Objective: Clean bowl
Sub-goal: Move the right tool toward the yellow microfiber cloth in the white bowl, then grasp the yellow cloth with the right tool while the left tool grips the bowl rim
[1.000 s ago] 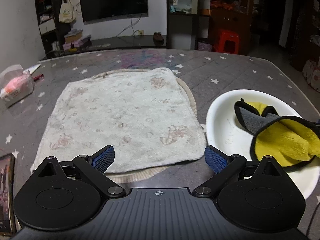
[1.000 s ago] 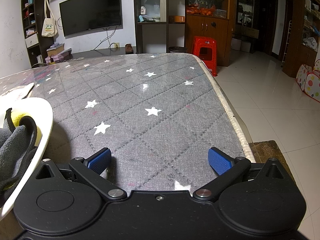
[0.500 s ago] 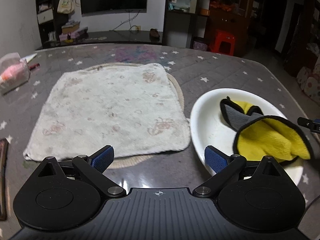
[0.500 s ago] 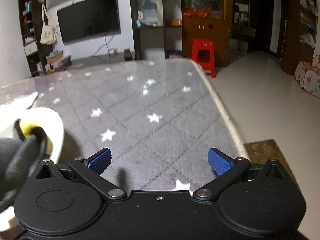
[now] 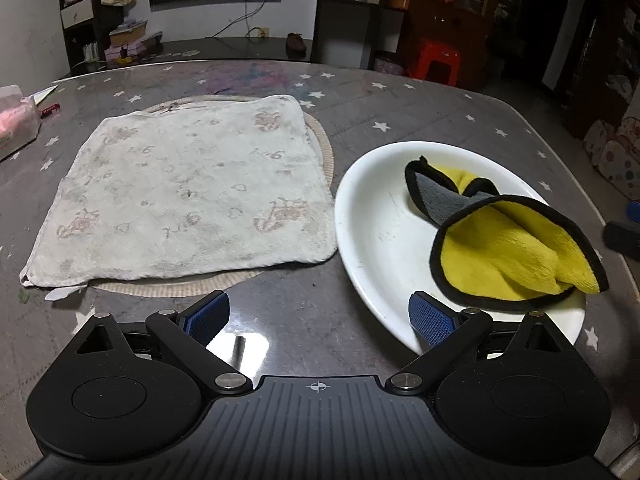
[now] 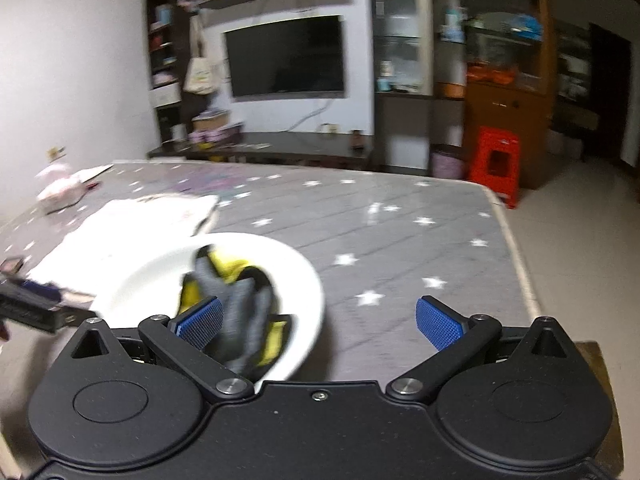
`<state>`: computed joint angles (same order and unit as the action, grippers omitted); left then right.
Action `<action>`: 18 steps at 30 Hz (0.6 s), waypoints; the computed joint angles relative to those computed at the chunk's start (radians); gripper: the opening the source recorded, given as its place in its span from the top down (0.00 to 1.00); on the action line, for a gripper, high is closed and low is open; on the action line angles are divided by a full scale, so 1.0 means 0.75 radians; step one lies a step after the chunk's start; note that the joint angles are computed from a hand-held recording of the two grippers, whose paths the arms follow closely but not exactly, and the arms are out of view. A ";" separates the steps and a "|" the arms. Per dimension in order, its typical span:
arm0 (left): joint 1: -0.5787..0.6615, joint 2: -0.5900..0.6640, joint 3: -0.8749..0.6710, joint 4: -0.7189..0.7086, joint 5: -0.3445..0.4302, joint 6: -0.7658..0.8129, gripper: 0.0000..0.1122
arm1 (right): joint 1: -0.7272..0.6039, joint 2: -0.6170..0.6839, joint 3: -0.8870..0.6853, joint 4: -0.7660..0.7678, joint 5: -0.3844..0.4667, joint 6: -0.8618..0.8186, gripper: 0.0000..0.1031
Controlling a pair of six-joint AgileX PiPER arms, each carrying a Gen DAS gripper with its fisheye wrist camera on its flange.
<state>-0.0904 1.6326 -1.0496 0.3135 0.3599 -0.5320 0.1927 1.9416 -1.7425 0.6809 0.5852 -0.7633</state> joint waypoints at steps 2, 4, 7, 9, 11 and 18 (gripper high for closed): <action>-0.014 0.014 -0.014 0.022 0.007 -0.019 0.15 | 0.041 0.011 -0.012 -0.006 -0.010 -0.004 0.05; -0.024 0.027 -0.025 0.027 0.013 -0.028 0.18 | 0.069 0.036 -0.053 -0.019 0.014 0.018 0.06; -0.034 0.057 -0.046 0.009 0.022 -0.006 0.21 | 0.103 0.081 -0.121 -0.067 0.053 0.071 0.12; -0.030 0.069 -0.053 -0.045 0.022 0.041 0.23 | 0.128 0.132 -0.193 -0.140 0.087 0.140 0.20; -0.029 0.079 -0.061 -0.068 0.024 0.058 0.25 | 0.141 0.141 -0.200 -0.168 0.114 0.171 0.27; -0.035 0.124 -0.100 -0.106 0.030 0.097 0.36 | 0.184 0.216 -0.276 -0.304 0.144 0.306 0.41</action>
<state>-0.1165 1.7260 -1.1244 0.2338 0.3821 -0.4594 0.3307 2.1038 -1.9496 0.4532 0.6935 -0.5335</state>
